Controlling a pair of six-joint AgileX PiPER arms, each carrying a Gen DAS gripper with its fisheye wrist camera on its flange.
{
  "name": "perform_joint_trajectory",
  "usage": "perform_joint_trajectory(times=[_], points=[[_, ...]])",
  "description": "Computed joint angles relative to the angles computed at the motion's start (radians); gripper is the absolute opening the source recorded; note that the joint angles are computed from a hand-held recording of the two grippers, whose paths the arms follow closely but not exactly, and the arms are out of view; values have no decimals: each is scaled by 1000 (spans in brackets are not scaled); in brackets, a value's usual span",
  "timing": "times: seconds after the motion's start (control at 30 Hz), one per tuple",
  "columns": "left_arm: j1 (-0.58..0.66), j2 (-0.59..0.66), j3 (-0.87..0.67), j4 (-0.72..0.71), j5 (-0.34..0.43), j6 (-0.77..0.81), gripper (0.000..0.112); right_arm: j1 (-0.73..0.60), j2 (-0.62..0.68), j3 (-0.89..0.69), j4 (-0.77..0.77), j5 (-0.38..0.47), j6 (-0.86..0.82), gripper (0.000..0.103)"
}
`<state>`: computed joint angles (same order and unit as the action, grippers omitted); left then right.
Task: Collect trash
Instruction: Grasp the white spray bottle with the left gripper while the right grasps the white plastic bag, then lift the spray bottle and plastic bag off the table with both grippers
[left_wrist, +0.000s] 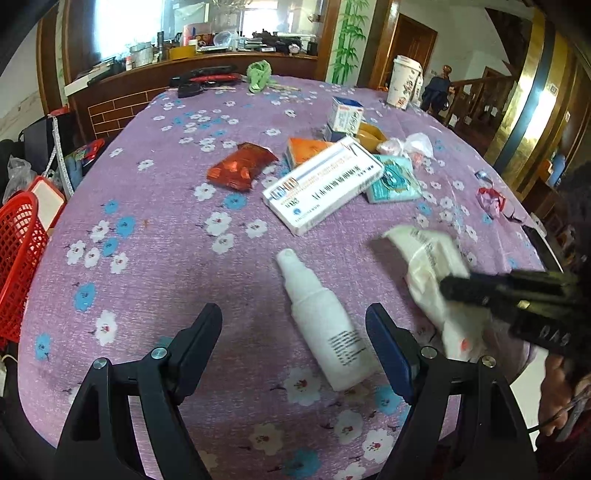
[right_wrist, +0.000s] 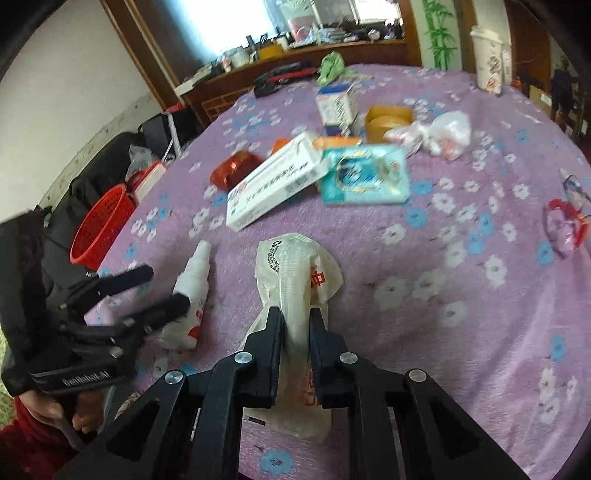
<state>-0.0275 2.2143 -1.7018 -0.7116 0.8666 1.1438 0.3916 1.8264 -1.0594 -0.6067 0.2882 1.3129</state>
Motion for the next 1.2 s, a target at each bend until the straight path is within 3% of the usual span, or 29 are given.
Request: perform_joint_trajectory(times=[0.13,0.23,0.27,0.3,0.4,0.47,0.53,0.63,0.73,0.9,1.0,1.2], points=[[-32,-9,28,42,-47,-20,69,1,-16,17,-42,19,40,15],[-53,-3,37,73,-87,-38,55,-5,-5,15,-4,16,4,18],[-60,6,31,95,-98,-60,42,-5,0,12,4,22,-2,18],[-61,8,34,99,-110,-65,37,-2,5,11,-7,23,13,19],[-63,0,59,80,-156,-28,29,16,28,-19,-7,59,0,27],[-56,5,55,59,-149,-13,29,21,44,-36,-12,84,6,34],[-50,5,58,40,-148,8,29,20,55,-37,-32,73,34,34],[-33,7,61,-5,-128,50,29,16,55,-30,-43,46,45,24],[-21,-3,74,-52,-121,92,29,34,43,-35,-116,75,119,15],[1,-28,93,-128,-115,151,29,52,23,-31,-183,79,193,15],[13,-56,125,-186,-132,204,29,71,-10,-4,-345,61,369,15],[37,-164,285,-481,-243,501,29,175,-52,-11,-611,240,625,15]])
